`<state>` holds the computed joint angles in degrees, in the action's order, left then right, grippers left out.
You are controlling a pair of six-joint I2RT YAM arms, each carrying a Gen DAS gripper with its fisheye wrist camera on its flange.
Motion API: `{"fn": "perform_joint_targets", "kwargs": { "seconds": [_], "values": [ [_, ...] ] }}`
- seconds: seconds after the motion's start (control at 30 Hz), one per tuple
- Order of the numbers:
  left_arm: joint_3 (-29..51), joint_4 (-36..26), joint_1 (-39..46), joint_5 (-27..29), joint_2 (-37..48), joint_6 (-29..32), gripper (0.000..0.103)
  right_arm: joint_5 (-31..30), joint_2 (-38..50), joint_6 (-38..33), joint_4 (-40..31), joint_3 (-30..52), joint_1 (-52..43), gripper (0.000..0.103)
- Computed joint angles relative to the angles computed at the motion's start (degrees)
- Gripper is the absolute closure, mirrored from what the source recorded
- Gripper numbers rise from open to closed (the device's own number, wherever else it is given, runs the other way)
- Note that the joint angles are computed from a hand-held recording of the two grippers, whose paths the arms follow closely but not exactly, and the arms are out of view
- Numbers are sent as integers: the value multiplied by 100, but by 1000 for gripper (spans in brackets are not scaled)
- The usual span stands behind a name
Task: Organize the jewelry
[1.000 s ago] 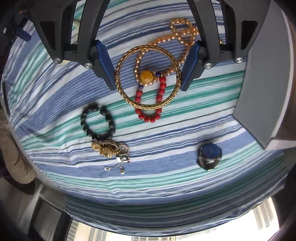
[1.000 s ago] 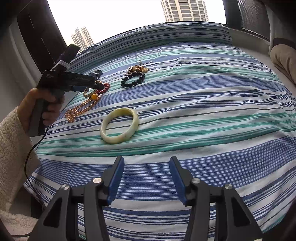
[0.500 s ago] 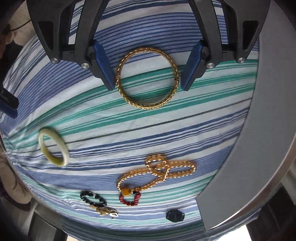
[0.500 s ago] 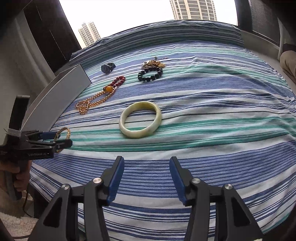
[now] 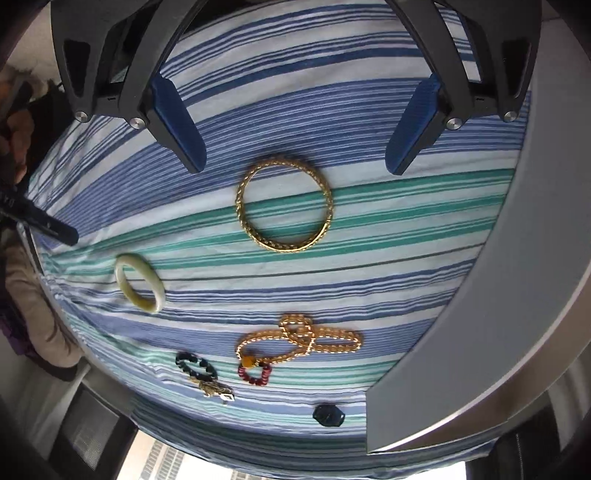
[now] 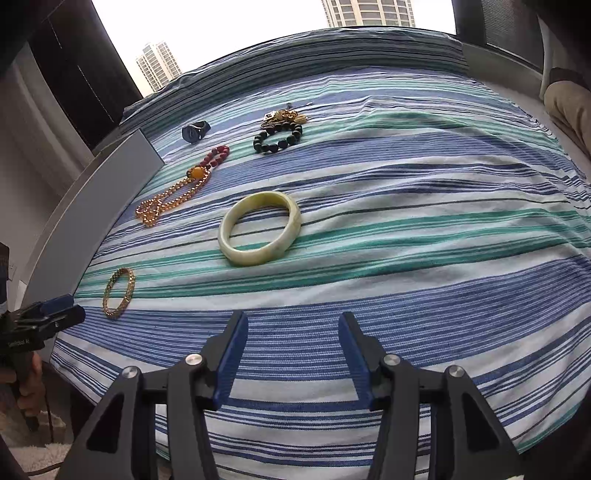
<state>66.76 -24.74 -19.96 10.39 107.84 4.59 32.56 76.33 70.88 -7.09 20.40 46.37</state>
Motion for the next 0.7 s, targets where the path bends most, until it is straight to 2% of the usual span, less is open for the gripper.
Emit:
{"fn": "perform_joint_targets", "kwargs": {
  "seconds": [0.13, 0.27, 0.33, 0.37, 0.4, 0.43, 0.5, 0.7],
  "values": [
    [111, 289, -282, -372, 327, 25, 5, -595, 101, -1305, 169, 344, -1007, 51],
    [89, 531, -506, -868, 502, 6, 5, -1019, 1167, -2431, 642, 930, -1786, 51],
    [-34, 687, -468, -771, 446, -93, 10, -1272, 1716, -2834, 994, 1156, -2073, 51],
    [-118, 786, -450, -786, 383, -110, 22, -1208, 1918, -2928, 1021, 1267, -2095, 52],
    [-195, 879, -422, -750, 312, -108, 31, -883, 2038, -2967, 832, 1426, -2004, 67],
    [-189, 845, -389, -687, 282, -97, 36, -704, 2108, -2949, 616, 1556, -1968, 89],
    [-127, 762, -293, -490, 301, -146, 36, -1140, 1901, -2799, 766, 1386, -2146, 92],
    [-326, 738, -140, -118, -115, -363, 37, -1125, 950, -2607, 580, 1026, -1879, 92]
  ]
}}
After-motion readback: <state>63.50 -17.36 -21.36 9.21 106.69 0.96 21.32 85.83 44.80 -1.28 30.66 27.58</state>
